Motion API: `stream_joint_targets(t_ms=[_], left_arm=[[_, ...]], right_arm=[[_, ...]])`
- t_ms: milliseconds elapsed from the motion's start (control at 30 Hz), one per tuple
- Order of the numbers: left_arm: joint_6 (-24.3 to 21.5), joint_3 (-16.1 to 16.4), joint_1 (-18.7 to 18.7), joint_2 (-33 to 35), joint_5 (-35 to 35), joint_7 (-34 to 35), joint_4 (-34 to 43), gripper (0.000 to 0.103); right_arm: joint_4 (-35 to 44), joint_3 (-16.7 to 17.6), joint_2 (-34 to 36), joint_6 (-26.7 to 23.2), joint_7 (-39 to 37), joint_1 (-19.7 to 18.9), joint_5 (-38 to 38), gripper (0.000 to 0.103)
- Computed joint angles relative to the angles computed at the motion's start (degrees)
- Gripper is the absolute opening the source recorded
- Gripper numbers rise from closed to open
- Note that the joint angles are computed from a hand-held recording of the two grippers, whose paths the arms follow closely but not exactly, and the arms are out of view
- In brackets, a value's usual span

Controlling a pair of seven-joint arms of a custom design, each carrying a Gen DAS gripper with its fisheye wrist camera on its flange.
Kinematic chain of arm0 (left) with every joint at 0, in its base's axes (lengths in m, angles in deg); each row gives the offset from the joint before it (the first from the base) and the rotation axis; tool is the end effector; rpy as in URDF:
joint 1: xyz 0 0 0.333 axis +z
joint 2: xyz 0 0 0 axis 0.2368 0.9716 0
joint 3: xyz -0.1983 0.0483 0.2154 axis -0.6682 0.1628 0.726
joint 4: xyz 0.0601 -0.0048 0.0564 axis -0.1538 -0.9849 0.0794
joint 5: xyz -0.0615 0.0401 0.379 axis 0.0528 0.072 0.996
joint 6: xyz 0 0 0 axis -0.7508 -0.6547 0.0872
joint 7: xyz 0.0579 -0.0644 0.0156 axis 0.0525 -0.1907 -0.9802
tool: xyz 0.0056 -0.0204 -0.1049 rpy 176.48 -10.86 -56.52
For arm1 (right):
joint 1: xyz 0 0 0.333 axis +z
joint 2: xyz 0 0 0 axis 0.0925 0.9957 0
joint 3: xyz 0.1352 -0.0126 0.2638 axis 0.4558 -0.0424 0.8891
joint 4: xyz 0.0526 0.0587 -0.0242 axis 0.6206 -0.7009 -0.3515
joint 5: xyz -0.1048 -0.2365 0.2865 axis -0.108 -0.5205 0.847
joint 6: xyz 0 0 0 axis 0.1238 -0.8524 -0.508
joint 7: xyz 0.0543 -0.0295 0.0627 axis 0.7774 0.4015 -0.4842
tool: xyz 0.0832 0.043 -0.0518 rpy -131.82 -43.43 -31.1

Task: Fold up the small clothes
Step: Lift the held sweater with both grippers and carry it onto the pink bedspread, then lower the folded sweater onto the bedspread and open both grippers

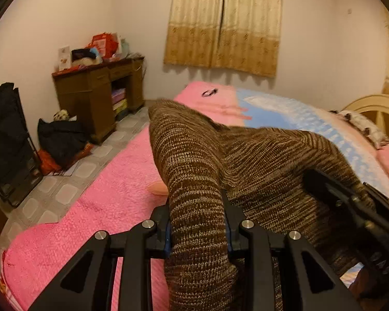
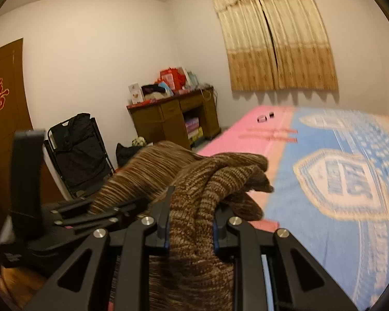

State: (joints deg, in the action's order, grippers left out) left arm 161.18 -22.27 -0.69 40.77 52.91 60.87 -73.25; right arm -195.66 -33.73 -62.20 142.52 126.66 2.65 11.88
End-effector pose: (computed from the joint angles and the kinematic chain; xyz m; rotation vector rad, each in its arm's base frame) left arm 0.4942 -0.3066 0.5467 -1.3867 2.0316 -1.1061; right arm 0.3819 0.1453 0.5501 -1.4211 1.4414 -0.7852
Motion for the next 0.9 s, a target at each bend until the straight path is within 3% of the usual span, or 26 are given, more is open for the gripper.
stream_joint_targets(t_ms=[67, 100, 133, 167, 200, 233, 267, 333, 400, 433, 467, 500, 533, 567, 633, 700, 767, 800, 833, 867, 900], left_arm=[[-2.12, 0.47, 0.52, 5.44, 5.72, -4.99, 2.89, 0.031], [-3.69, 1.11, 0.03, 7.62, 4.31, -4.03, 4.05, 0.034], [-7.36, 1.28, -0.23, 10.13, 1.17, -2.20, 5.85, 0.034], [-10.13, 1.69, -0.30, 11.72, -3.40, -0.27, 6.36, 0.041], [-9.72, 1.01, 0.68, 11.39, -9.56, 2.64, 5.34, 0.049], [-6.12, -1.11, 2.93, 10.10, -19.59, 8.96, 2.65, 0.050], [-4.28, -3.13, 5.12, 8.40, -29.00, 14.67, 0.42, 0.057], [-6.42, -2.37, 5.69, 5.10, -38.19, 20.08, -1.81, 0.066], [-5.69, -1.21, 5.06, 1.42, -49.65, 27.97, -5.12, 0.067], [-4.45, -0.29, 4.12, -0.67, -51.57, 28.80, -7.44, 0.067], [-3.30, 0.06, 3.65, -2.25, -49.47, 26.88, -9.55, 0.067], [-2.15, -1.57, 5.17, -4.02, -43.36, 21.95, -11.93, 0.067], [-1.13, -1.20, 4.76, -4.94, -38.72, 18.67, -13.41, 0.067], [0.80, -2.83, 5.73, -6.62, -32.38, 13.96, -15.75, 0.067], [2.95, -4.86, 7.78, -8.43, -24.70, 8.59, -18.62, 0.067], [1.90, -9.73, 13.12, -7.55, -13.83, 0.69, -18.60, 0.067], [-0.46, -13.27, 17.51, -5.57, -3.76, -8.07, -17.41, 0.067], [1.64, -14.01, 18.83, -5.42, 0.32, -11.36, -18.19, 0.068], [2.75, -15.32, 20.76, -5.40, 5.30, -15.39, -18.39, 0.068], [2.29, -15.95, 21.51, -5.50, 8.43, -17.74, -18.18, 0.068], [1.91, -15.98, 21.56, -5.27, 10.25, -19.14, -17.80, 0.068]], right_arm=[[2.05, 4.53, 6.34, 1.98, -4.46, -4.25, 5.48, 0.025], [2.69, 4.72, 10.21, 3.00, -9.62, -3.37, 11.89, 0.025], [3.35, 3.36, 13.65, 2.71, -16.27, -0.49, 19.96, 0.026], [5.18, 0.00, 18.64, 0.50, -23.90, 4.39, 30.01, 0.027], [6.75, -3.56, 21.62, -1.28, -31.63, 9.39, 39.76, 0.028], [7.73, -7.28, 23.24, -4.09, -35.97, 13.46, 45.48, 0.031], [7.46, -9.35, 24.01, -5.32, -36.81, 15.53, 47.19, 0.034], [4.05, -8.64, 21.83, -2.82, -27.08, 13.65, 38.56, 0.045], [-0.01, -4.38, 16.58, -2.36, -9.77, 4.71, 18.47, 0.055], [-0.96, -1.42, 14.37, -2.96, -0.77, -0.29, 8.59, 0.056], [-2.67, 2.27, 10.15, -3.60, 5.86, -5.21, 1.49, 0.054], [-3.80, 5.03, 7.05, -3.99, 9.06, -8.13, -1.60, 0.034], [-4.46, 6.58, 4.82, -4.70, 8.25, -9.05, -0.97, 0.013], [-5.53, 7.31, 2.80, -5.06, 4.93, -7.97, 2.00, 0.012], [-6.16, 4.32, 2.36, -4.46, 4.28, -3.83, 0.78, 0.012], [-4.78, 0.36, 4.63, -5.30, 1.96, 1.14, -0.86, 0.012], [-3.53, 3.15, 6.59, -6.90, 3.02, -1.30, -3.63, 0.012], [-2.84, 3.39, 7.81, -8.91, 3.01, -1.22, -3.65, 0.012], [-2.40, 2.57, 8.87, -12.28, 1.84, 0.19, -2.08, 0.011], [-2.43, 2.29, 11.25, -12.46, 2.64, -0.33, -1.28, 0.010], [-3.30, 0.01, 11.63, -9.44, 5.69, 0.66, -4.00, 0.009]])
